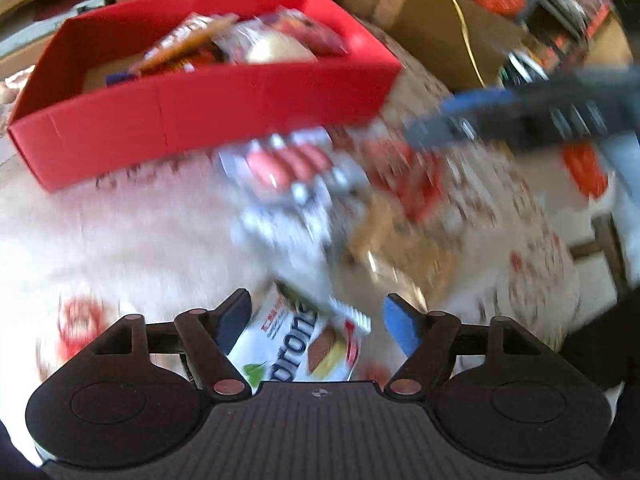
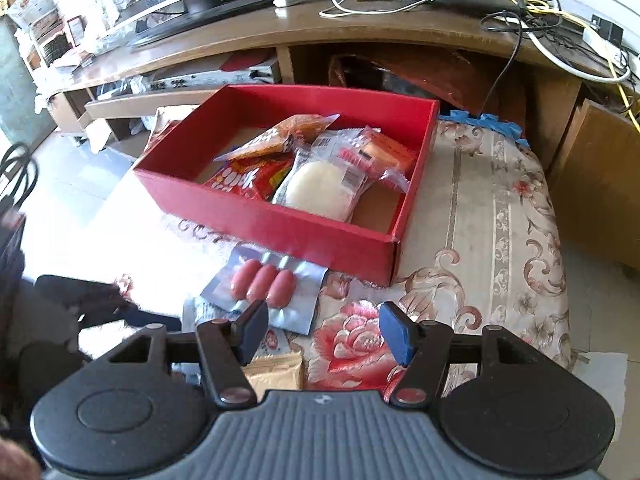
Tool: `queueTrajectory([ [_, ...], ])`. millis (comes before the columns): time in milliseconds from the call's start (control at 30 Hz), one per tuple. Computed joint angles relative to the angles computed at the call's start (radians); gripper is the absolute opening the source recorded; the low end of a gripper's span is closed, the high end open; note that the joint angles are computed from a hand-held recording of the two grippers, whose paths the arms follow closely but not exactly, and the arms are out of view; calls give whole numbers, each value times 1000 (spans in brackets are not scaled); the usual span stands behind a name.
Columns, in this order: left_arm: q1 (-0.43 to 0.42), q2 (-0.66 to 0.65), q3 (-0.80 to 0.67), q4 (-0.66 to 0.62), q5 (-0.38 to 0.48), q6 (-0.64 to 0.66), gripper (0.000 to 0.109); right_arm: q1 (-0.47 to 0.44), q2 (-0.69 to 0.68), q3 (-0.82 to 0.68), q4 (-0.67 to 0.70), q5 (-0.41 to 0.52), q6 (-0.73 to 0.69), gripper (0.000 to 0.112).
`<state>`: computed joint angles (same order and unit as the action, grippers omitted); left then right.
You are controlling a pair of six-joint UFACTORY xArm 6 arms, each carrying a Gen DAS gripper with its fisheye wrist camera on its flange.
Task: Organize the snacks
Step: 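Grasp the Kaprons wafer pack with the left tool while the right tool grasps the tan square pack, then carry the Kaprons pack with the left tool while the right tool carries the tan pack to the box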
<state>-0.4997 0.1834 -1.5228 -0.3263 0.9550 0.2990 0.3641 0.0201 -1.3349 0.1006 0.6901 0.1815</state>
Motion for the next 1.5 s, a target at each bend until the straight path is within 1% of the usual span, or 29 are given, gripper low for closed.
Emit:
queueTrajectory([
  [100, -27, -59, 76, 61, -21, 31, 84, 6, -13, 15, 11, 16, -22, 52],
  [167, -40, -71, 97, 83, -29, 49, 86, 15, -17, 25, 13, 31, -31, 53],
  [267, -53, -78, 116, 108, -51, 36, 86, 36, -24, 44, 18, 63, -57, 54],
  [300, -57, -79, 121, 124, -61, 22, 85, 45, -20, 45, 25, 77, -69, 54],
  [367, -67, -91, 137, 172, -80, -17, 75, 62, -4, 37, 16, 107, -84, 54],
  [400, -69, -98, 145, 192, -88, -35, 72, 70, 3, 33, 8, 117, -87, 54],
  [433, -69, -104, 152, 202, -94, -52, 66, 77, 8, 31, 7, 122, -95, 54],
  [533, -65, -112, 162, 187, -100, -83, 65, 93, 26, 20, 10, 125, -122, 54],
  [600, -66, -115, 166, 197, -103, -96, 65, 103, 45, 8, -18, 137, -117, 55],
  [633, -69, -116, 167, 204, -107, -104, 65, 109, 46, 14, -34, 130, -110, 57],
  [700, -69, -121, 171, 206, -106, -118, 65, 118, 51, 6, -62, 132, -98, 57],
  [733, -67, -131, 177, 203, -102, -123, 65, 118, 49, 10, -64, 127, -90, 55],
  [800, -63, -138, 179, 201, -93, -133, 65, 120, 39, 21, -80, 117, -78, 48],
  [867, -65, -130, 169, 205, -84, -144, 66, 121, 32, 25, -85, 117, -64, 36],
  [900, -67, -126, 164, 212, -79, -150, 67, 124, 25, 30, -96, 117, -51, 35],
  [1000, -71, -132, 166, 237, -69, -193, 68, 125, 16, 42, -94, 116, -43, 35],
  [1067, -73, -139, 174, 254, -73, -214, 65, 130, -2, 64, -96, 110, -36, 35],
  [1233, -75, -155, 191, 269, -82, -240, 64, 144, -48, 103, -110, 81, -3, 35],
  [1333, -73, -169, 201, 267, -100, -257, 64, 149, -73, 121, -136, 61, 31, 35],
  [1500, -64, -193, 208, 264, -154, -297, 64, 148, -104, 141, -155, 28, 69, 35],
])
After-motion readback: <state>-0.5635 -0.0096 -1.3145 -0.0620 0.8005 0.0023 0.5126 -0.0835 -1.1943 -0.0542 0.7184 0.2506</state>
